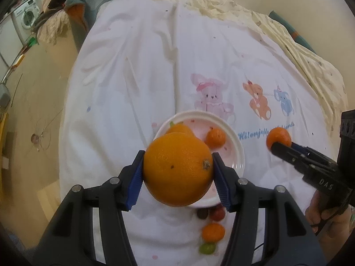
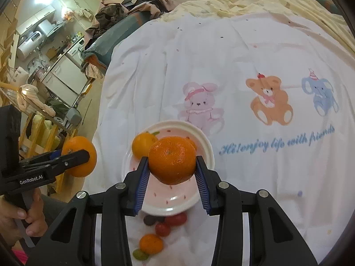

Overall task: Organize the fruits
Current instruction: 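Lower the tangerine onto the plate and open the right gripper while the left carries the orange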

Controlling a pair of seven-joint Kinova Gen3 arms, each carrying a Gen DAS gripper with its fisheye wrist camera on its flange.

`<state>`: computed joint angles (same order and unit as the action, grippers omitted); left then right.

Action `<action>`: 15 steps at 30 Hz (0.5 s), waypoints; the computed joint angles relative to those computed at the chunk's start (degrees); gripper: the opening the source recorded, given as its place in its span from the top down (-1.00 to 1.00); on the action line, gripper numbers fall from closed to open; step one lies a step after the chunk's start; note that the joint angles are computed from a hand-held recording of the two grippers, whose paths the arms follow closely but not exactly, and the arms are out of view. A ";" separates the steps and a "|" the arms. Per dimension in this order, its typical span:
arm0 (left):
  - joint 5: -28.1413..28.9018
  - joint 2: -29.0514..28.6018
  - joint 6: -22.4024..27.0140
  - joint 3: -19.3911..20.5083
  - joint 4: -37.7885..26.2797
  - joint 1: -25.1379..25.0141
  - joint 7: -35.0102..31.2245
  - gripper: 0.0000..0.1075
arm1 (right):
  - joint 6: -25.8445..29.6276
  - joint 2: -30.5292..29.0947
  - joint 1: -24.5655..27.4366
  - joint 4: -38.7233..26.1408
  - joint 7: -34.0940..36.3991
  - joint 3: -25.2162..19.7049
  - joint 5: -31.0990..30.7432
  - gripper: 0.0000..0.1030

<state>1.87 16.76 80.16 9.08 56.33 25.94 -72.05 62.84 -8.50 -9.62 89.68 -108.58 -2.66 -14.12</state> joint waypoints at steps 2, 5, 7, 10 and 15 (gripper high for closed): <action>0.23 1.68 -0.30 0.04 -1.57 -0.20 -0.52 0.01 | -0.57 1.20 0.14 -0.05 0.75 0.54 -0.67 0.17; 1.01 3.90 -0.83 -0.06 -3.26 -0.34 -0.92 0.00 | -1.37 3.18 0.66 0.01 2.27 1.28 -2.20 0.17; 0.33 5.73 -0.59 -0.39 -5.07 0.38 -0.99 0.00 | -1.81 4.53 1.04 -0.13 3.25 1.36 -2.47 0.17; 0.29 8.22 -0.58 -0.71 -7.22 0.71 -1.28 0.00 | -2.19 6.84 1.69 -0.54 4.74 1.44 -3.27 0.17; 2.29 10.93 -0.58 -0.90 -8.82 -0.03 -1.81 0.00 | -2.46 11.62 2.65 -1.70 7.59 0.98 -4.87 0.15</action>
